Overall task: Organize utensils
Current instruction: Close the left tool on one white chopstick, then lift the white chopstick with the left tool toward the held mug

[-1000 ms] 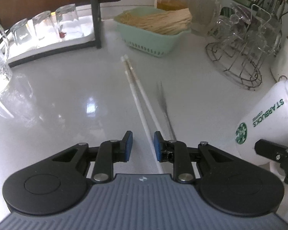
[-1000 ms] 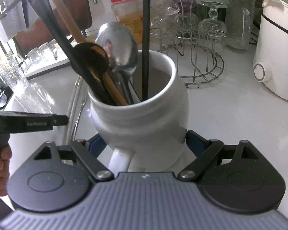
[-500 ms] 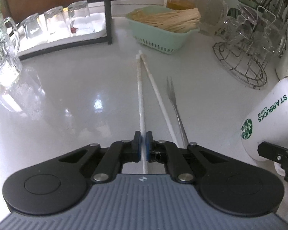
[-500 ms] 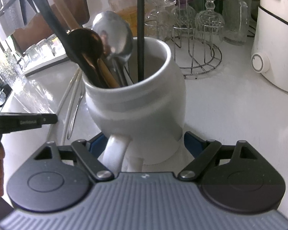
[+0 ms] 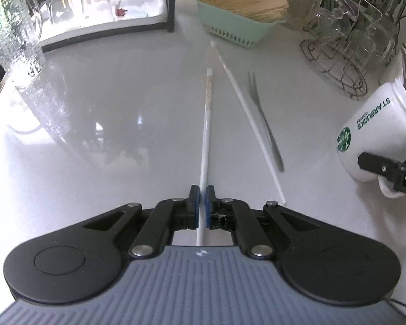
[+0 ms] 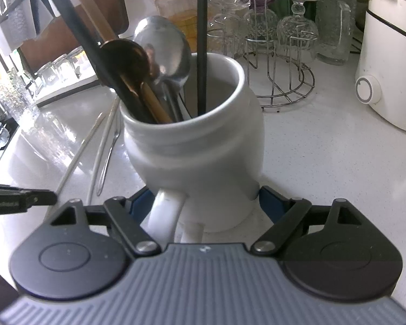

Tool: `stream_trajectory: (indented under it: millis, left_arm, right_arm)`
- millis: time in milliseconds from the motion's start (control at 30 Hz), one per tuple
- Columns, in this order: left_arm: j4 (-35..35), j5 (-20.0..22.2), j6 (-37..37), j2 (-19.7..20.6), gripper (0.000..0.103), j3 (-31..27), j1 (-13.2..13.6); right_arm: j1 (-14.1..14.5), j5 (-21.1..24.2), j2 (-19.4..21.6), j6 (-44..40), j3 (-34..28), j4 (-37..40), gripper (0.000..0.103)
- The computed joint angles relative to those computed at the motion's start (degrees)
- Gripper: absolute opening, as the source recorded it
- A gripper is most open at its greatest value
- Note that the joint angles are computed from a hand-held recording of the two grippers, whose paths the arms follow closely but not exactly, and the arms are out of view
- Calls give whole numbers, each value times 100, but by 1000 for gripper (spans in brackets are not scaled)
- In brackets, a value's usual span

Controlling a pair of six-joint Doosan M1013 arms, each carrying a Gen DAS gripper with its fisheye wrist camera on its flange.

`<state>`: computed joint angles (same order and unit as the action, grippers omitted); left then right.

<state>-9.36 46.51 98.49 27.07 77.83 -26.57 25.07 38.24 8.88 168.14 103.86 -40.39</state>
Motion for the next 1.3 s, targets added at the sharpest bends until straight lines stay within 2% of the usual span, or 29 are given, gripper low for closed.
stream_trajectory:
  millis: [200,333,367,433,467,667,733,800,1200,1300]
  left_arm:
    - [-110,228,30,45,5,-105,105]
    - [-57,259,-41,114,7,-218,81]
    - [-31,261,-101,134,8,-247,65]
    - [-17,250,-215,183,23,-324,51]
    - [-14,229,-257,209,24,-361,45]
    - [23,168,-345,459,24,-724,0]
    - [27,179,-322,550,24,-861,-16]
    - [16,201,-289,633,24,-986,-35]
    - [163,247,-87,1025,24,-1547,-74]
    - [228,265,-65,1086,24,-1647,-88]
  right_arm:
    - [-10,33,22,-54,-47,111,86]
    - [-15,7,36,-79,-53,128,86]
    - [-22,-1,38,-65,-52,138,86]
    - [-42,-8,44,-131,-59,168,87]
    - [-55,-2,47,-193,-68,206,87]
    - [-106,162,49,-451,-183,607,89]
    - [-80,249,43,-348,-206,459,98]
    - [-83,317,47,-401,-240,436,101]
    - [-34,187,70,-168,-339,-362,100]
    - [11,358,123,-128,-407,-562,91]
